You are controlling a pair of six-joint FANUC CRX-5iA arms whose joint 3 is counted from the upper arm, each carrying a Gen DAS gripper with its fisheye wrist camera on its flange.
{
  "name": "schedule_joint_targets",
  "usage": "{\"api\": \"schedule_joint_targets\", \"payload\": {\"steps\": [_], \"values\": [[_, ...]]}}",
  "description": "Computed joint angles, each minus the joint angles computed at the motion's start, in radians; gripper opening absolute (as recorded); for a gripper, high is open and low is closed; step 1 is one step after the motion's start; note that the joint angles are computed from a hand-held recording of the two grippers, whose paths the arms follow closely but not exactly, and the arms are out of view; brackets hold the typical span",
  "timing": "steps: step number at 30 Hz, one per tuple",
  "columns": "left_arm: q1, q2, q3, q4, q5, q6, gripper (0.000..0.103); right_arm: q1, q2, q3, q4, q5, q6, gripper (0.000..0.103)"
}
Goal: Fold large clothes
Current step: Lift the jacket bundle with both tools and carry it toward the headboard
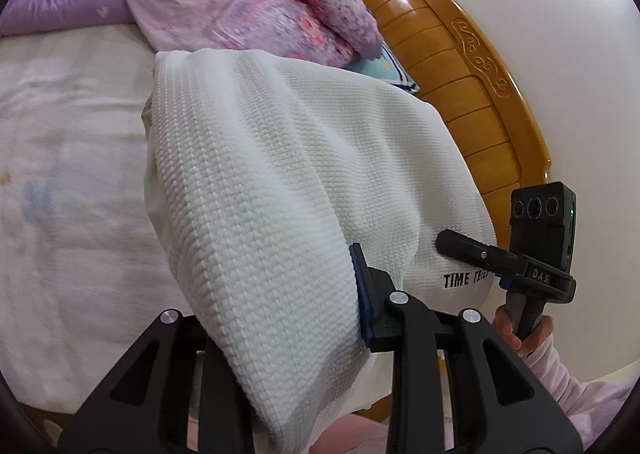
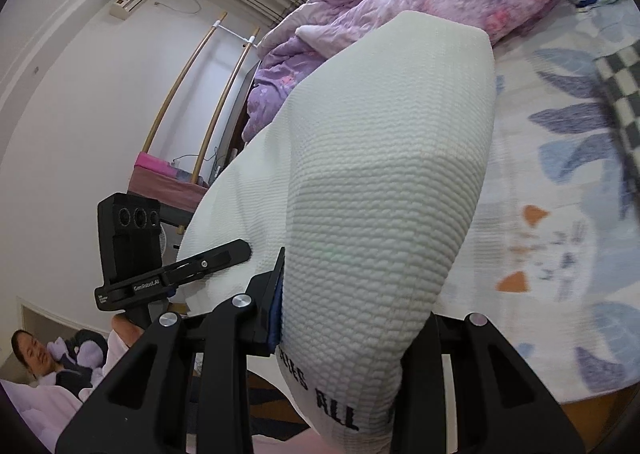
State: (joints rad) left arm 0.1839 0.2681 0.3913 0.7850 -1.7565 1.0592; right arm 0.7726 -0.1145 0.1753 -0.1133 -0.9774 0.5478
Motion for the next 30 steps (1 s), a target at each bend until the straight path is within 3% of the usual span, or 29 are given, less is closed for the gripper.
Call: {"api": "schedule_joint_targets", "payload": {"steps": [7, 14, 18, 24, 27, 30], "values": [[-0.184, -0.023, -0.035, -0.014, 0.059, 0.084, 0.028, -0.062, -0.177, -0.12, 0.018, -0.096, -0.039, 0.03], [-0.395, 0.107, 0.131, -0.046, 0.095, 0.147, 0.028, -0.15, -0.292, -0.196, 0.061, -0.152, -0.124, 0.03], [-0.488, 0.198, 0.233, -0.034, 0.11, 0.184, 0.028, -0.248, -0.332, -0.209, 0.048, -0.191, -0.087, 0.03], [-0.608, 0.364, 0.485, -0.066, 0.13, 0.315, 0.028, -0.516, -0.29, -0.118, -0.141, -0.3, 0.177, 0.03], [-0.662, 0.448, 0.623, -0.103, 0.149, 0.412, 0.028, -0.741, -0.223, -0.048, -0.325, -0.384, 0.404, 0.03], [-0.716, 0.575, 0.836, -0.145, 0.143, 0.545, 0.028, -0.945, -0.119, 0.045, -0.476, -0.496, 0.61, 0.03]]}}
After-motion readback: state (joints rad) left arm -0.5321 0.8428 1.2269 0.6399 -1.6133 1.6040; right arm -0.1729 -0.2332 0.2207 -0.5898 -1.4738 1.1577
